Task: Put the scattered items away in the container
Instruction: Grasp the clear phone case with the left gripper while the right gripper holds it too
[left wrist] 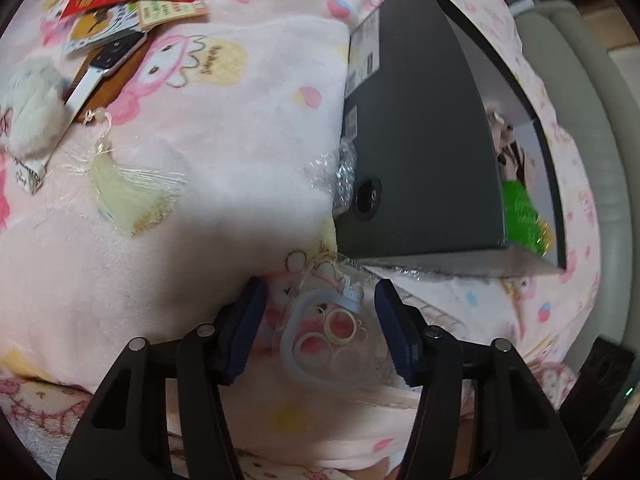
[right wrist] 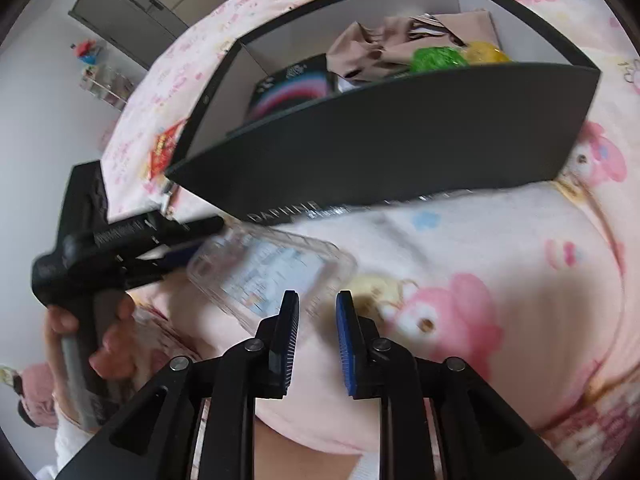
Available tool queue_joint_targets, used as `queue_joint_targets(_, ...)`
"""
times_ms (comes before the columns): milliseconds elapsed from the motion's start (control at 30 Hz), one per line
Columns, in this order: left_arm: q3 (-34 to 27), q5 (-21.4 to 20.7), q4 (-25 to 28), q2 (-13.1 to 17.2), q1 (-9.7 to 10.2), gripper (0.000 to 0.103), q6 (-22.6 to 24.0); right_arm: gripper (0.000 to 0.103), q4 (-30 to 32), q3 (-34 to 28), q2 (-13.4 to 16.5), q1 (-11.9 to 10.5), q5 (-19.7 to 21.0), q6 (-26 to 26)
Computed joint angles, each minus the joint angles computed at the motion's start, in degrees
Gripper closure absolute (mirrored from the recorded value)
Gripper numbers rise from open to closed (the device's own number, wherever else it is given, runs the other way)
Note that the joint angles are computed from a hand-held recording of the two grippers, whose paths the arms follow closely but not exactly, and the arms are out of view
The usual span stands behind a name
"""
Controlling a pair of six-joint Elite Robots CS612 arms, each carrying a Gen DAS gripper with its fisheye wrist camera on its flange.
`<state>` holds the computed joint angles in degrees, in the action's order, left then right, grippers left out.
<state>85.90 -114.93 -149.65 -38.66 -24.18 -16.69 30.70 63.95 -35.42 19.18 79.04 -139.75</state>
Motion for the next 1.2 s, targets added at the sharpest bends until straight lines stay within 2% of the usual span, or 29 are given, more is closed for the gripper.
queue_joint_targets(33,0.10,0.14,0.36,-0.13,-0.10,0.055,0.51,0.085,-0.40,-0.34,0.24,-0.08,-0.54,0.14)
queue_joint_targets(100,0.24,-1.20,1.32,-0.30,-0.09,0.057,1.76,0.076,-0.98,-1.35,0.96,-0.24,-1.95,-0.24)
queue_joint_targets(167,0.63,-1.01,1.76,-0.68,-0.29,0.057,2.98,0.076,0.08,-3.82,2.79,-0.36,-3.45,-0.97)
queue_joint_targets(233,0.96,-1.52,1.97,-0.94,-0.38,0.057,3.85,0.076,-0.32,-3.96,2.93,-0.21,-3.94,-1.92)
queue_joint_targets(367,1.16,-8.28,5.46,-1.18,-0.13,0.057,8.83,0.076,-2.66,-2.32,1.77,-0.03,-6.85,-4.25)
queue_joint_targets(433,1.89,-8.56,5.46,-1.68,-0.45,0.057,9.90,0.076,-2.74,-1.51,1.04,0.36,-5.21,-4.53)
queue_joint_targets(533,2.73,-6.13,2.75,-2.17,-0.89,0.057,8.23,0.076,-4.18,1.16,-0.69,0.36,-1.48,-2.18)
queue_joint_targets(633,3.17,-3.78,-0.46,-2.11,-0.95,0.057,5.32,0.075,-3.32,2.02,-0.90,-0.20,1.58,0.47)
queue_joint_targets(700,2.72,-2.55,-1.21,-1.36,-1.17,0.057,5.03,0.073,-3.20,2.56,-0.93,-0.70,1.75,1.78)
queue_joint_targets(767,2.45,-1.20,-0.29,-1.39,-1.76,0.057,5.89,0.069,-4.45,3.17,-0.92,-1.19,-0.01,2.18)
queue_joint_targets(867,2.14,-3.48,1.25,-1.35,-2.12,0.055,9.65,0.067,-4.33,2.62,-0.55,-1.17,-1.13,-0.22)
queue_joint_targets(967,2.90,-4.96,0.63,-1.74,-1.93,0.055,11.16,0.068,-8.96,5.03,-2.05,-1.87,-8.83,-1.33)
queue_joint_targets(1000,3.18,-5.22,0.08,-1.84,-1.88,0.055,10.81,0.068,-9.42,5.57,-2.51,-1.86,-9.03,-1.31)
queue_joint_targets(1133,4.74,-0.95,-3.85,-2.53,-2.55,0.055,6.15,0.067,-9.42,7.43,-4.81,-0.85,0.47,-1.15)
queue_joint_targets(1200,4.01,-1.03,-3.37,-1.97,-2.40,0.055,5.80,0.066,-8.03,7.38,-4.79,-0.98,3.31,-0.21)
